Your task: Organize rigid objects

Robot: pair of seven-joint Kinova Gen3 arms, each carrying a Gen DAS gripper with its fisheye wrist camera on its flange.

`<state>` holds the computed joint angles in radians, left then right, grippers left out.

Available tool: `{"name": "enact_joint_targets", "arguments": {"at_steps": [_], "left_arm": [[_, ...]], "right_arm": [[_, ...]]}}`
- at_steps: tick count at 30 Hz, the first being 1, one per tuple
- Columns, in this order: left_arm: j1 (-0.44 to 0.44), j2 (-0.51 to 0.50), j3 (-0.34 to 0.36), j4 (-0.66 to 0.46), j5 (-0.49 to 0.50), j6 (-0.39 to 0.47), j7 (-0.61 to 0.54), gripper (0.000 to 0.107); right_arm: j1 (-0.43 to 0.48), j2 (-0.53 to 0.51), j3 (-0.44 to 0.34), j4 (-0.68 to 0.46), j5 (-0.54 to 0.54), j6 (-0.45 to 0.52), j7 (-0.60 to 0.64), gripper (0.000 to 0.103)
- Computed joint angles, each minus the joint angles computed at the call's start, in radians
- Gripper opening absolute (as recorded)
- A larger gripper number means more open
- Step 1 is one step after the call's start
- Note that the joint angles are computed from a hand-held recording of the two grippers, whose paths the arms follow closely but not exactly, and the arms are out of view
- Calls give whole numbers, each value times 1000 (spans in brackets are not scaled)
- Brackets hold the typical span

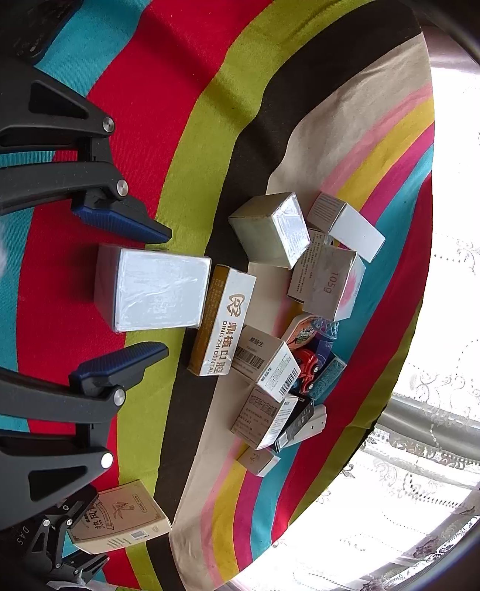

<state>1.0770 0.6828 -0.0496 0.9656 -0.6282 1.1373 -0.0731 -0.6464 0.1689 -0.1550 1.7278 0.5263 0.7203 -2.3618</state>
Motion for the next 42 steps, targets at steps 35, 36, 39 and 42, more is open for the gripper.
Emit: {"name": "enact_joint_targets", "arguments": {"at_steps": [35, 36, 39, 42], "left_arm": [[105, 66, -1, -148, 13, 186, -110, 35], [105, 70, -1, -156, 13, 193, -115, 35], [104, 75, -2, -167, 16, 200, -123, 35], [104, 76, -4, -168, 18, 200, -123, 35]], "right_arm": [[-3, -41, -3, 39, 22, -24, -65, 55], [4, -64, -9, 63, 9, -45, -84, 55], [6, -130, -42, 119, 15, -52, -147, 55], [14, -189, -92, 158, 28, -29, -178, 55]]}}
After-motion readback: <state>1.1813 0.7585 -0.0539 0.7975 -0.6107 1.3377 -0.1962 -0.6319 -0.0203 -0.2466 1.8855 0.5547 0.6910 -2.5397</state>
